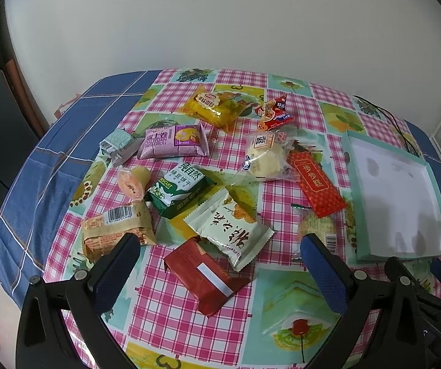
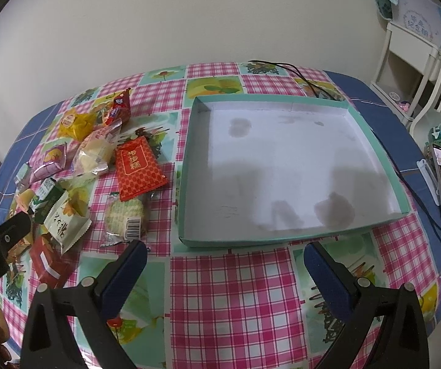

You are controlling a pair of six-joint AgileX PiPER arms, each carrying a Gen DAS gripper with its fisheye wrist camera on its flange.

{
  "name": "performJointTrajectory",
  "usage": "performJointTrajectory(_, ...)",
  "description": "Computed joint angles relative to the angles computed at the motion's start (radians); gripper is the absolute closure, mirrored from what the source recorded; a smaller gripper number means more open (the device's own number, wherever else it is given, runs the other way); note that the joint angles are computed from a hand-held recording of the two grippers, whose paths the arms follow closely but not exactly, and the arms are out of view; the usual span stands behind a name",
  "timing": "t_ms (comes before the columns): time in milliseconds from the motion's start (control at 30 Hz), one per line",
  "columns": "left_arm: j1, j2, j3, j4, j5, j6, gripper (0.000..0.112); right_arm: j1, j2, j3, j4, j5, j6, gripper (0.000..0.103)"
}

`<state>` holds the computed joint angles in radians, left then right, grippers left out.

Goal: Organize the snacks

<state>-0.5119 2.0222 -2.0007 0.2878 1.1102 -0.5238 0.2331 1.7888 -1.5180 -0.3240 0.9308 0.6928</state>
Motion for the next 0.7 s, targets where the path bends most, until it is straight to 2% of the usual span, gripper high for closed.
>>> performJointTrajectory(333, 0.006, -0.004, 0.005, 0.004, 0.000, 0.002, 0.009, 0.024, -0.006, 0.001, -0.020, -0.028, 0.024, 0.000)
performJointTrajectory(433, 0.011, -0.008, 0.013, 0.008, -0.002, 0.003, 0.009, 0.037, 0.006, -0.027, -0.012, -0.003, 0.008, 0.000)
performJointTrajectory(567, 0.019, -0.010, 0.018, 0.007, 0.002, 0.008, 0.009, 0.060, 0.009, -0.026, -0.027, -0.032, 0.023, 0.000)
performJointTrajectory(700, 0.033, 0.010, -0.015, 0.034, 0.059, 0.026, 0.009, 0.076, 0.030, -0.065, 0.028, -0.026, -0.014, 0.000)
